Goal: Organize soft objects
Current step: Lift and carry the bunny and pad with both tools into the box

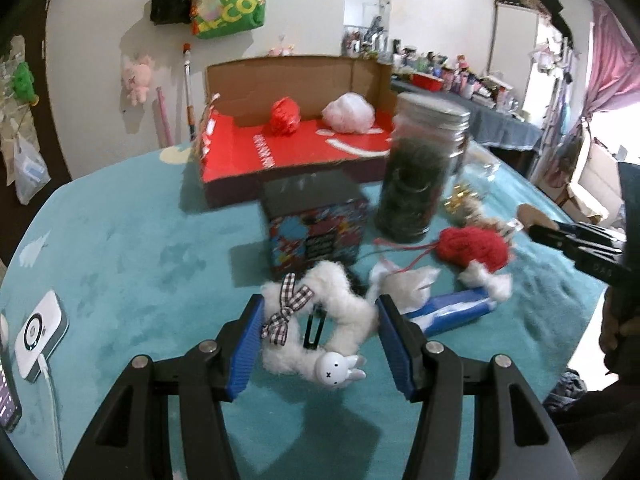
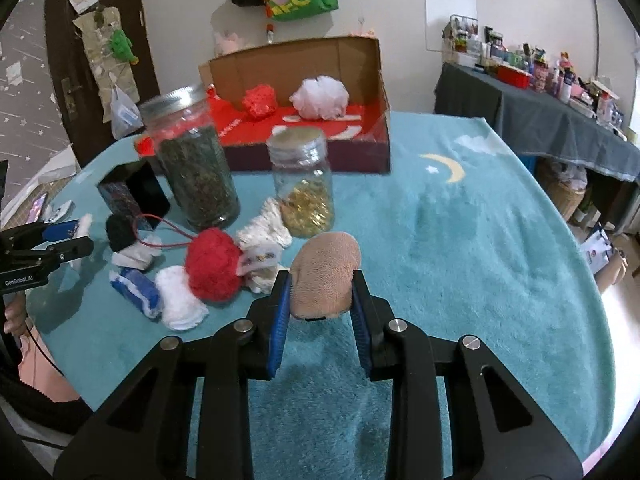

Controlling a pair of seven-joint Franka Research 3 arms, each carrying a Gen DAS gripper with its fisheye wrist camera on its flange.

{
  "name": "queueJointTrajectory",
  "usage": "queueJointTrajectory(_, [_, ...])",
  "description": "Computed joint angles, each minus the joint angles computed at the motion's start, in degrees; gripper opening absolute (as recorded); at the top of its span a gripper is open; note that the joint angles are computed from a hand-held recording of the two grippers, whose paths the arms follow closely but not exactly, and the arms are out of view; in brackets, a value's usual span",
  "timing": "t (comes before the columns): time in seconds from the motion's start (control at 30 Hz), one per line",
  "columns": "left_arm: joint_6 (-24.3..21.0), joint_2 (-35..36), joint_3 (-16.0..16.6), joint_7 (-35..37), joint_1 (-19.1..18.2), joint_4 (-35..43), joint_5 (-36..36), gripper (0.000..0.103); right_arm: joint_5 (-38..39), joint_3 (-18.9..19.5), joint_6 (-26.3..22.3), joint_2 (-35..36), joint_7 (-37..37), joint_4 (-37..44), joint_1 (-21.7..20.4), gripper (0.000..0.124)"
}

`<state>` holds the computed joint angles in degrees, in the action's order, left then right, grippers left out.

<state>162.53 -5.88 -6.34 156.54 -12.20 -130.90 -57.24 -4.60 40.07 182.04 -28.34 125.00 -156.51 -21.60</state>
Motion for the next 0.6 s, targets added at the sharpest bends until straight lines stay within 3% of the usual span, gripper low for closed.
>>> queueJointTrajectory(0.23, [-4.0,0.0,-0.7,4.8,-1.5,1.9,-3.2,0.058,1.7,-4.2,6.3,4.0,-5.9,1.3,6.5,0.027])
queueJointTrajectory(0.43, [-6.0,2.4,-2.5,4.7,-1.5,4.5,-2.1,0.058,3.7,-1.6,7.1,8.5,-11.5,4.7,5.9,0.027])
queueJointTrajectory(0.6, [-6.6,3.6,-3.4,2.8,-0.7,5.5,-0.2,0.058,6.6,-3.2,7.5,11.1,-15.1,5.8,7.8,0.027])
